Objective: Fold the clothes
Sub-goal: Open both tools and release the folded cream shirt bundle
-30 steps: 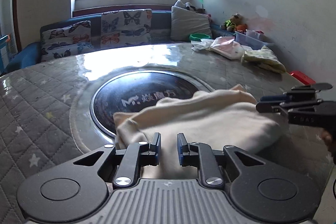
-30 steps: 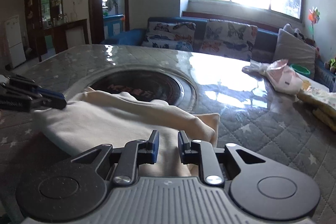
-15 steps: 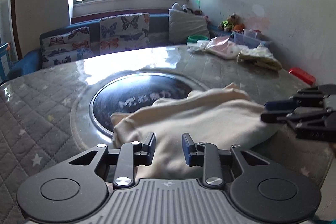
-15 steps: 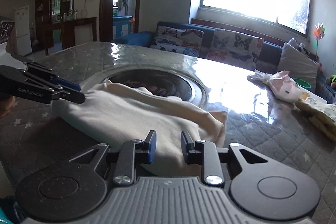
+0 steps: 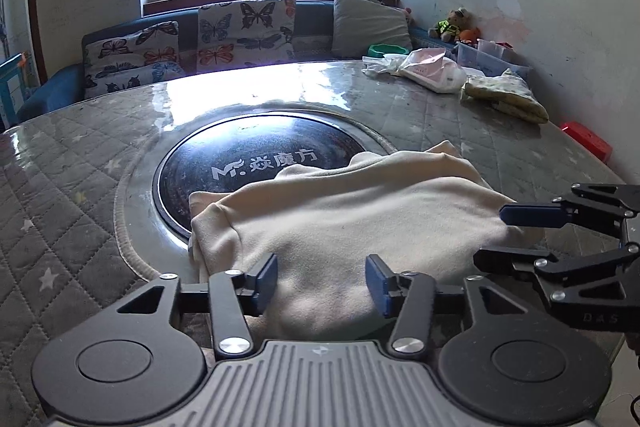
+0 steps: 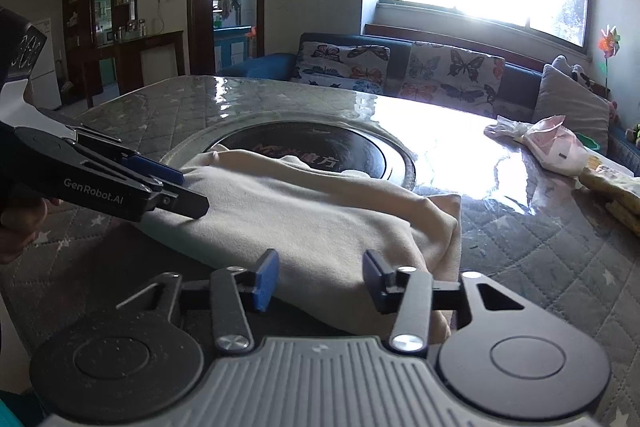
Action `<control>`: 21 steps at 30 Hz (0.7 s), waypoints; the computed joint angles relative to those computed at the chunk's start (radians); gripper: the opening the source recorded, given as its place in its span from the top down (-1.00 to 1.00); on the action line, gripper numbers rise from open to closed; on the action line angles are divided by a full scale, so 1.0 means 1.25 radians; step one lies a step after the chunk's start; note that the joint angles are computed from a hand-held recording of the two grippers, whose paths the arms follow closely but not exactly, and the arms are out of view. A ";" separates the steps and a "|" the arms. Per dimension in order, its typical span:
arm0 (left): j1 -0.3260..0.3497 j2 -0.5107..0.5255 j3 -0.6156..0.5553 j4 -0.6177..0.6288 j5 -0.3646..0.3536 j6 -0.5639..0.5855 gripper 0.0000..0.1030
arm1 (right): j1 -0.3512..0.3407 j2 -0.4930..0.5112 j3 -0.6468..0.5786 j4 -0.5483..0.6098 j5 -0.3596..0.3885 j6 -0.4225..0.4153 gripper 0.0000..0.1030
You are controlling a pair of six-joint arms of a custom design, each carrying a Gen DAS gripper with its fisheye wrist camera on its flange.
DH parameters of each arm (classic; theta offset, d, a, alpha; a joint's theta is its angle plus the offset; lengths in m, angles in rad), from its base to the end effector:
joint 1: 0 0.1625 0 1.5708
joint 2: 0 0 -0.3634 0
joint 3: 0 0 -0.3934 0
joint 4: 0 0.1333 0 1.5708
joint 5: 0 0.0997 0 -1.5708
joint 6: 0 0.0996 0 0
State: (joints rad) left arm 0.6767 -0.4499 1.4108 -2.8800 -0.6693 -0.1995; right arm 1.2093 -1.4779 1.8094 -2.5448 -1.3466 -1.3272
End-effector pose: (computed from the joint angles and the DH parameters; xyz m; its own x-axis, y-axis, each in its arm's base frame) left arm -0.3879 -0.5828 -0.0260 -0.7306 0.1932 -0.6549 0.5999 0.6396 -0.4806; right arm -0.0469 -0.5635 0.3783 -0.5061 -0.6736 0.5386 -0.8625 0.3943 -0.3173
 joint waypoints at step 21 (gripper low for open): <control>-0.048 0.010 0.004 -0.005 0.078 -0.053 -1.00 | -0.012 -0.054 0.053 -0.061 0.052 0.050 -0.93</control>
State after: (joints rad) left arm 0.6173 -0.4371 1.4159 -2.8856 -0.5713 -0.2661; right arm 1.1947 -1.5451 1.8758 -2.6204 -1.2821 -1.2645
